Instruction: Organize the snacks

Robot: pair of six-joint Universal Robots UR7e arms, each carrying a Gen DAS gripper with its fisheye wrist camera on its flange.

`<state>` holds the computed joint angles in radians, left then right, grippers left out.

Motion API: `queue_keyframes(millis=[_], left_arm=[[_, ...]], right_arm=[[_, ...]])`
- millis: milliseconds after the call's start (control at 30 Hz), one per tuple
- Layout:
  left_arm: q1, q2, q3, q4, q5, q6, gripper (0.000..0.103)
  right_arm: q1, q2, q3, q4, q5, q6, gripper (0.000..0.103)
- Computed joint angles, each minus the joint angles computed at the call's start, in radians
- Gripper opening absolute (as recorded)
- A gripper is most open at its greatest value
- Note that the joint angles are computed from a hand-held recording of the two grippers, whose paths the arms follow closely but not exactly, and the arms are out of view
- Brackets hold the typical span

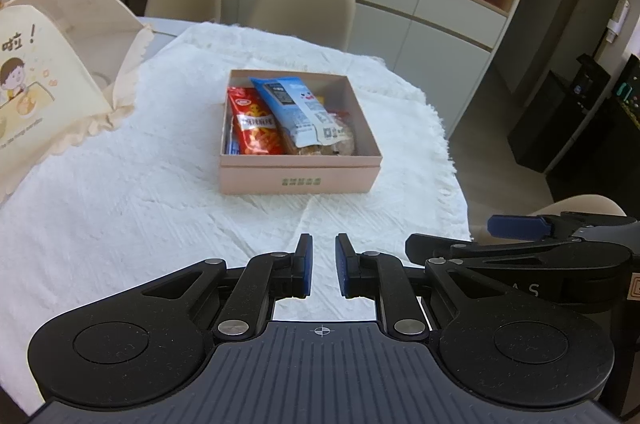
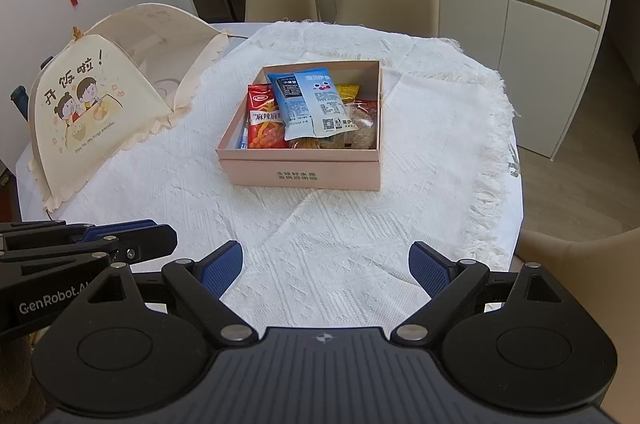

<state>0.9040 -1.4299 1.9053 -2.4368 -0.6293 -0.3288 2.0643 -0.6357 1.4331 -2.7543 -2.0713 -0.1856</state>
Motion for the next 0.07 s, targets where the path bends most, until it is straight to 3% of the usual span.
queue_keyframes(millis=[67], left_arm=[[0.001,0.003,-0.002,0.008,0.013,-0.002,0.017]], right_arm=[[-0.001,0.002,0.004,-0.008,-0.004,-0.001,0.091]])
